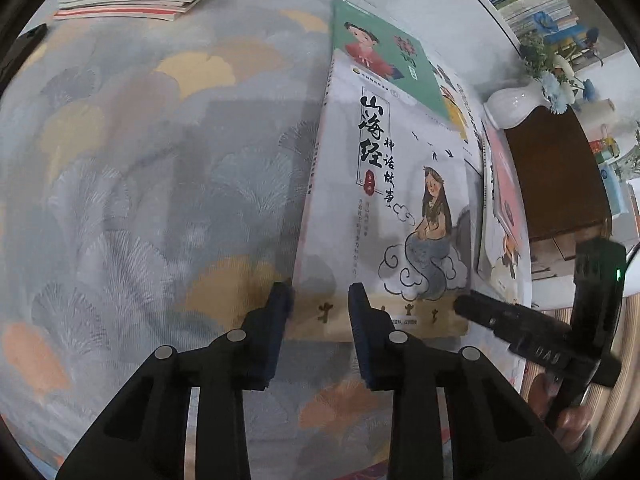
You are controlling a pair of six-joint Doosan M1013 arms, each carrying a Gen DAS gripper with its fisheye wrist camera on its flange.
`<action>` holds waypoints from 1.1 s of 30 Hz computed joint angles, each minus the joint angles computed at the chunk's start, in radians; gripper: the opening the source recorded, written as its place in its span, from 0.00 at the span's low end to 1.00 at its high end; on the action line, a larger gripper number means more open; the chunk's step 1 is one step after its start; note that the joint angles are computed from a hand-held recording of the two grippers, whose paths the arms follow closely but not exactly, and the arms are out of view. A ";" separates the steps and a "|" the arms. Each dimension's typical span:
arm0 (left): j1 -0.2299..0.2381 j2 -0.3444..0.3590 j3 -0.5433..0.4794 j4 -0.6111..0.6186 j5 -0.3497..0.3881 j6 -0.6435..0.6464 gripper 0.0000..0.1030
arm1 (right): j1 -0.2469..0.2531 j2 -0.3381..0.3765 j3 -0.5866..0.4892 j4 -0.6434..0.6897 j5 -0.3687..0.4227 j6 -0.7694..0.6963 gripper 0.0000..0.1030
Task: Organize books
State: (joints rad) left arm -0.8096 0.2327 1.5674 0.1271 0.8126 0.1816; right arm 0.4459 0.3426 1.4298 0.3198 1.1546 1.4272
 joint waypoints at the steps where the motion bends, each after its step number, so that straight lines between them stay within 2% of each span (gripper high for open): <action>1: -0.004 -0.001 0.001 0.009 0.003 -0.011 0.26 | 0.007 -0.009 0.011 -0.023 -0.017 0.000 0.30; 6: -0.007 0.006 -0.006 0.020 0.012 -0.022 0.31 | 0.017 -0.033 0.047 -0.041 -0.064 -0.002 0.30; 8: -0.007 -0.003 0.012 0.019 -0.030 -0.049 0.40 | 0.018 -0.036 0.053 -0.042 -0.075 0.002 0.32; 12: -0.009 -0.002 0.011 0.018 -0.053 -0.049 0.53 | 0.015 -0.033 0.055 0.016 -0.067 -0.012 0.47; 17: -0.021 0.010 -0.007 0.066 -0.022 -0.048 0.52 | -0.003 -0.043 0.074 0.077 -0.065 -0.032 0.48; 19: -0.021 0.013 -0.011 0.051 -0.036 0.006 0.41 | -0.004 -0.047 0.084 0.091 -0.080 -0.044 0.47; 20: -0.019 0.008 -0.004 0.034 -0.067 0.022 0.41 | -0.003 -0.049 0.088 0.085 -0.090 -0.045 0.47; 21: -0.020 -0.006 0.015 0.030 -0.142 0.018 0.41 | -0.005 -0.050 0.091 0.089 -0.094 -0.046 0.47; 22: -0.017 -0.021 0.042 0.011 -0.235 0.021 0.41 | -0.008 -0.051 0.093 0.101 -0.093 -0.048 0.47; 24: -0.009 -0.048 0.105 -0.090 -0.474 0.048 0.41 | -0.020 -0.044 0.089 0.137 -0.076 -0.049 0.47; 25: -0.010 -0.051 0.120 -0.087 -0.531 0.029 0.41 | -0.027 -0.042 0.088 0.161 -0.068 -0.051 0.47; 26: -0.012 -0.051 0.123 -0.057 -0.548 -0.010 0.41 | -0.032 -0.040 0.088 0.174 -0.062 -0.052 0.47; 27: -0.015 -0.047 0.119 0.004 -0.529 -0.072 0.34 | -0.036 -0.039 0.089 0.189 -0.061 -0.054 0.47; 28: -0.018 -0.044 0.112 0.058 -0.494 -0.129 0.18 | -0.040 -0.039 0.091 0.202 -0.058 -0.058 0.47; 29: -0.021 -0.037 0.103 0.094 -0.443 -0.174 0.12 | -0.042 -0.039 0.092 0.208 -0.057 -0.062 0.47; 30: -0.020 -0.030 0.097 0.083 -0.398 -0.179 0.07 | -0.043 -0.038 0.092 0.211 -0.056 -0.067 0.47; 33: -0.019 -0.012 0.088 0.064 -0.337 -0.199 0.07 | -0.047 -0.038 0.094 0.224 -0.047 -0.079 0.47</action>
State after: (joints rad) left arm -0.8290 0.2211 1.6553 0.1913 0.4757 -0.0179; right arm 0.3987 0.3048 1.5236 0.5442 1.1080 1.3479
